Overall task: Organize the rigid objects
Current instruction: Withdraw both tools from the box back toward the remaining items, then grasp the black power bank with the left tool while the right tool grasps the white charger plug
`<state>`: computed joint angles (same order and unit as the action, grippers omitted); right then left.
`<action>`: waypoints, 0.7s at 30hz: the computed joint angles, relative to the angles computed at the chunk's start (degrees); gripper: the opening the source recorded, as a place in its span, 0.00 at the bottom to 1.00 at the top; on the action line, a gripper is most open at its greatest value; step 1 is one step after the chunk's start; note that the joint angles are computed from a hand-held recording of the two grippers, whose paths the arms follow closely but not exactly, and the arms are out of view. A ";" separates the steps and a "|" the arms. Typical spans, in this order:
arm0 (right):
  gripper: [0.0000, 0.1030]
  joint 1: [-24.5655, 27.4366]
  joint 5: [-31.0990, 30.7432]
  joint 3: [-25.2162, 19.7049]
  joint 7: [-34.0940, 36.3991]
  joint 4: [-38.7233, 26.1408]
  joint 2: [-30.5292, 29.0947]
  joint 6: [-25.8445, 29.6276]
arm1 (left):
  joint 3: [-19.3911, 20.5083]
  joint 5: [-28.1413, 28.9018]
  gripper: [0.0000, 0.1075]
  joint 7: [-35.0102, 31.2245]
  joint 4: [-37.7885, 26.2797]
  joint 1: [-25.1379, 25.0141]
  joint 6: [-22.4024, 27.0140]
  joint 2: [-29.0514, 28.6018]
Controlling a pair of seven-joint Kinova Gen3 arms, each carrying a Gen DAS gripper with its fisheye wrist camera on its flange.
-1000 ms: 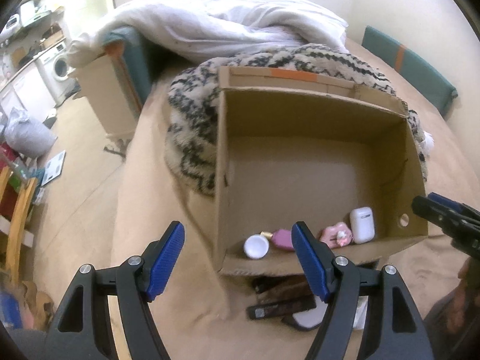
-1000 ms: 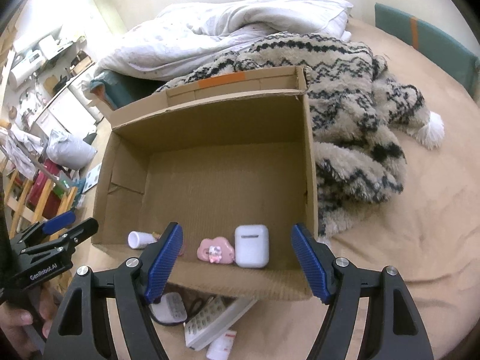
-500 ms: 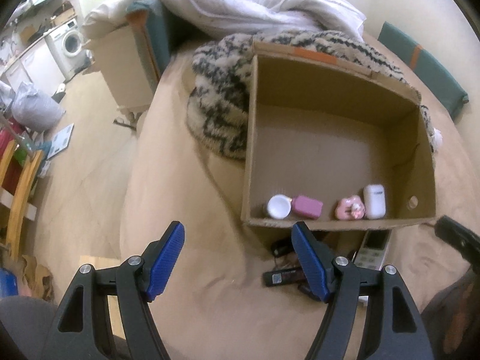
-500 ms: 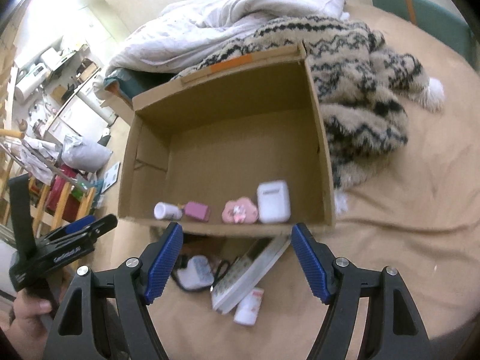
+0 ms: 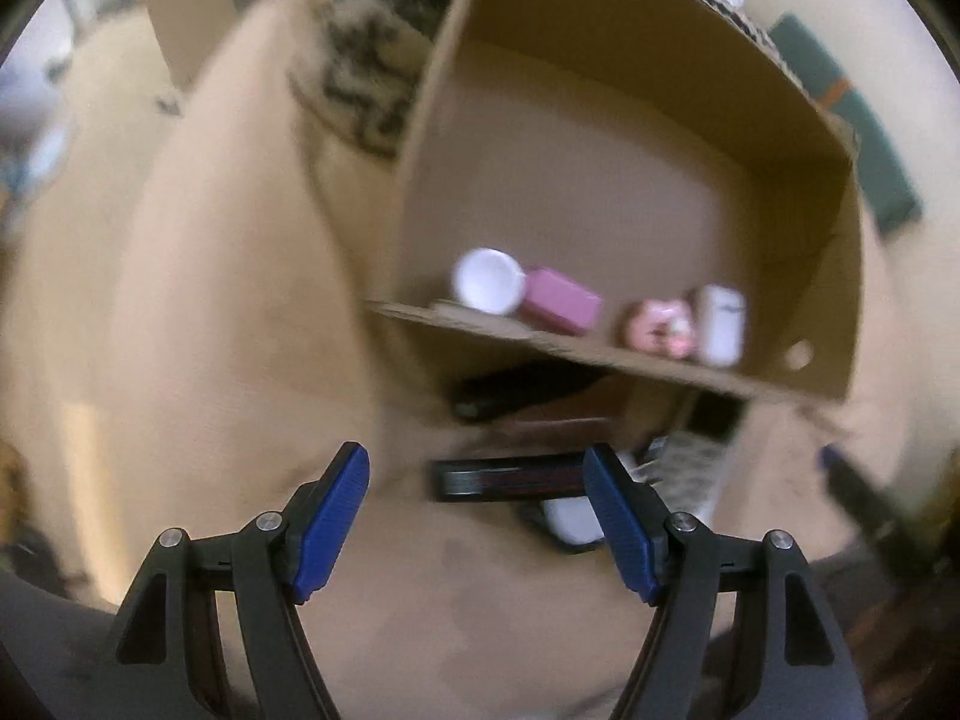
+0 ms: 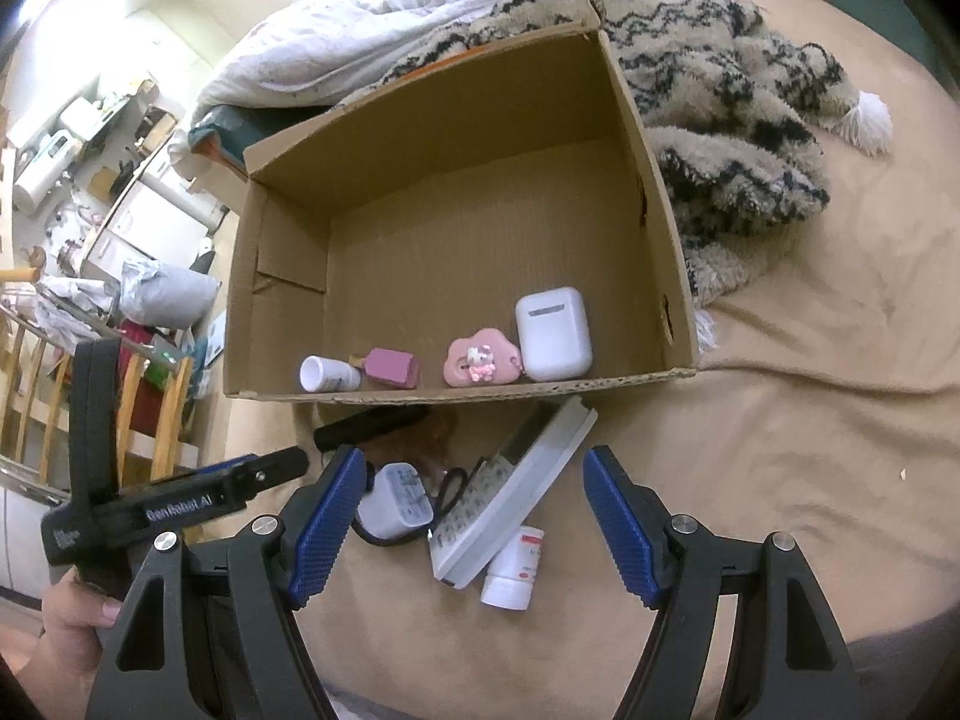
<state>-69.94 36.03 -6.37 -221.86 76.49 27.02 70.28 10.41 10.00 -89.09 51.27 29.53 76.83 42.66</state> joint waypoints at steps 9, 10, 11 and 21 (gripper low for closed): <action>0.77 0.75 -1.30 0.11 1.95 -0.46 0.55 -1.06 | 0.20 3.93 0.95 2.73 -2.17 -1.30 2.79 2.89; 0.77 0.74 -1.33 0.16 1.88 -0.34 0.48 -1.20 | 0.14 3.64 0.95 2.88 -2.21 -1.27 2.97 2.92; 0.77 0.87 -1.41 0.17 2.01 -0.35 0.53 -1.38 | 0.33 3.85 0.95 3.17 -2.48 -1.50 3.47 3.26; 0.77 1.33 -2.57 0.45 2.80 -0.04 0.53 -2.34 | 0.52 4.24 0.95 7.02 -7.09 -0.13 9.08 8.00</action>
<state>-68.62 33.46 -5.92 -219.05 76.45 27.56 67.94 10.93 14.24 -82.07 44.17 29.40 85.90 50.66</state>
